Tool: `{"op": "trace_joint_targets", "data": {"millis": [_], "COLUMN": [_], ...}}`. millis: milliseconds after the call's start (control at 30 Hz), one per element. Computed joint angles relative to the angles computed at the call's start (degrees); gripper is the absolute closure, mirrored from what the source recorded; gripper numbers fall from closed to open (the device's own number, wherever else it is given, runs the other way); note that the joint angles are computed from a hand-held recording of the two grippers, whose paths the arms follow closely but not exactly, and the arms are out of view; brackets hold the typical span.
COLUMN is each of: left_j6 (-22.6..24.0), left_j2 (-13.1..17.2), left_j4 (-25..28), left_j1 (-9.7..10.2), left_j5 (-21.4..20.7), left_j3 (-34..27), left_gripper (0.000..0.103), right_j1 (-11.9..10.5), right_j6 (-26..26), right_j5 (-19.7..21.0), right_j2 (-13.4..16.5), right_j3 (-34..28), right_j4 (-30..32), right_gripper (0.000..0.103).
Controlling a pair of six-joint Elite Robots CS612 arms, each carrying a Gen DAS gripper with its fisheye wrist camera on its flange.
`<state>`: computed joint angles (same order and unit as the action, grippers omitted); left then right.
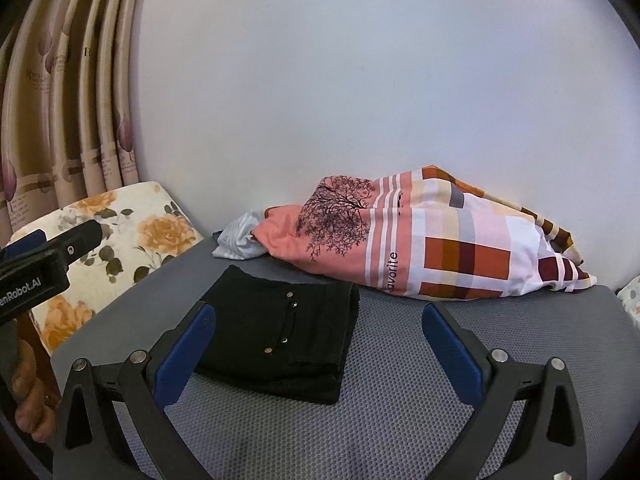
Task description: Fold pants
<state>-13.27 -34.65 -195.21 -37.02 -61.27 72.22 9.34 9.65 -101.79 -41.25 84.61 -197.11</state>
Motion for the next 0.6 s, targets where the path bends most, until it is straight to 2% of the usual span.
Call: {"op": "trace_joint_targets", "data": {"millis": [133, 433, 600], "left_j6": [-1.5, -1.4, -1.1], "left_j2": [-0.4, -0.3, -0.1], "left_j4": [1.6, 1.4, 2.7], "left_j1": [0.25, 0.2, 0.34], "left_j5": [-2.0, -1.7, -3.0], "left_j3": [0.4, 0.7, 0.6], "left_gripper": [0.0, 0.0, 0.0], "right_j1": [0.1, 0.3, 0.1], "right_j6": [0.2, 0.1, -0.4], "right_j5": [-0.2, -0.7, 0.2], "right_j2": [-0.2, -0.4, -0.4], "right_j3": [0.3, 0.6, 0.6], "right_j4": [0.6, 0.7, 1.3], "right_gripper": [0.0, 0.0, 0.0]}}
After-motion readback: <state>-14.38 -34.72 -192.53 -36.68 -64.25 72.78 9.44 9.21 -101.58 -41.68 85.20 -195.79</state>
